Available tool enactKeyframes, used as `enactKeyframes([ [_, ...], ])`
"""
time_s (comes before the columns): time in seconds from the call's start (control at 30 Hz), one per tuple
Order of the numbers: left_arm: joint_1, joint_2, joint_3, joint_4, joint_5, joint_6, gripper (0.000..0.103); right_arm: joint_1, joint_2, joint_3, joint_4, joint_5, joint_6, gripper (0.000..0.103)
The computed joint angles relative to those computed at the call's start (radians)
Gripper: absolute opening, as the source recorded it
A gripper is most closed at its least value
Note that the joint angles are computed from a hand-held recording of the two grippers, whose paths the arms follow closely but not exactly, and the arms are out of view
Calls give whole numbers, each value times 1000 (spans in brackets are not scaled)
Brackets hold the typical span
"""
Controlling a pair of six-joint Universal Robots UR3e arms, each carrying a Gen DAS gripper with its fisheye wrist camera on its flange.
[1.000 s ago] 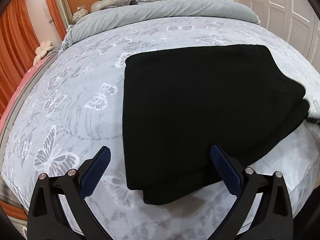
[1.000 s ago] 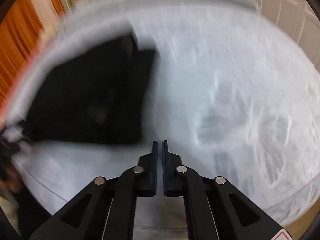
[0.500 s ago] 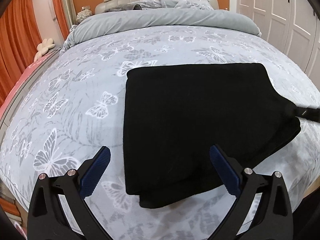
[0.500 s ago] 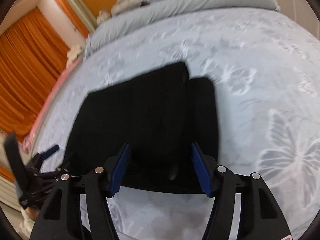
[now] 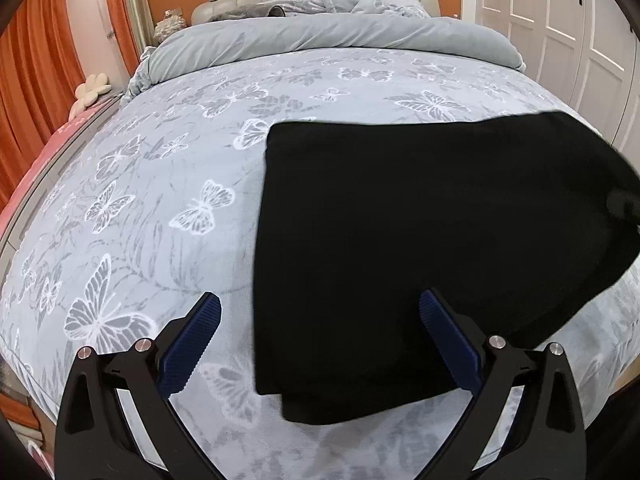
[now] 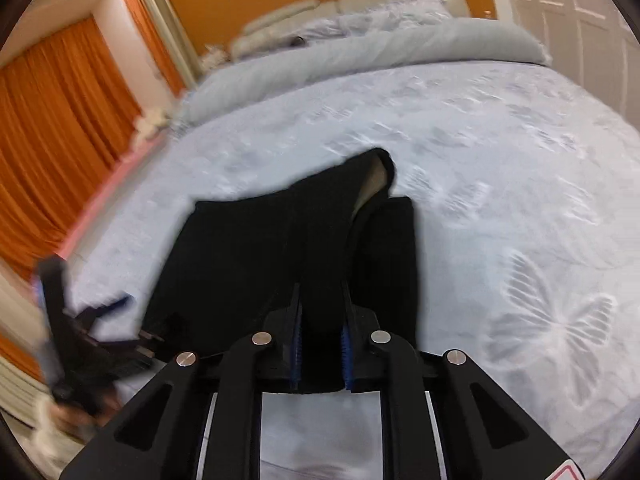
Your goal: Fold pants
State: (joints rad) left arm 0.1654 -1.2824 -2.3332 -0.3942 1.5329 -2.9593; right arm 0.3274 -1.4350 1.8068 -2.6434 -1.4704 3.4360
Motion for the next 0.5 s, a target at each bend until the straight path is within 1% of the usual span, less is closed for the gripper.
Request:
enactKeyframes([
  [0.03,-3,-7,1,3,5,0,98,-10,31,-17,53,-2,-3,18],
  [0.07,-4,-11,3,-1,8,2,98,-32,50,-12,76,28,5,20],
  [0.1,-10,-22,9,-3,18,0,98,-54,32,11,58,73,-3,21],
  [0.13,-12,-30,11,-1,24,-4,98,-60,11,21,44,78,-12,21],
  [0.17,-9,-31,12,-1,23,-7,98,-58,-25,46,-1,52,-4,24],
  [0.23,1,-15,15,-14,12,-13,98,-63,-82,87,-66,10,17,26],
  [0.3,5,-5,16,-15,4,-20,98,-89,-122,115,-117,21,37,26],
  [0.33,8,0,17,-16,-3,-22,98,-88,-118,104,-120,16,36,25],
  [0.4,3,-10,26,-13,-2,-28,98,-57,-56,0,-72,-21,-4,16],
  [0.43,-4,-19,31,-10,2,-33,98,-41,-24,-46,-52,-38,-19,15],
  [0.5,-20,-41,47,-13,10,-40,98,-1,76,-184,19,-62,-71,15],
])
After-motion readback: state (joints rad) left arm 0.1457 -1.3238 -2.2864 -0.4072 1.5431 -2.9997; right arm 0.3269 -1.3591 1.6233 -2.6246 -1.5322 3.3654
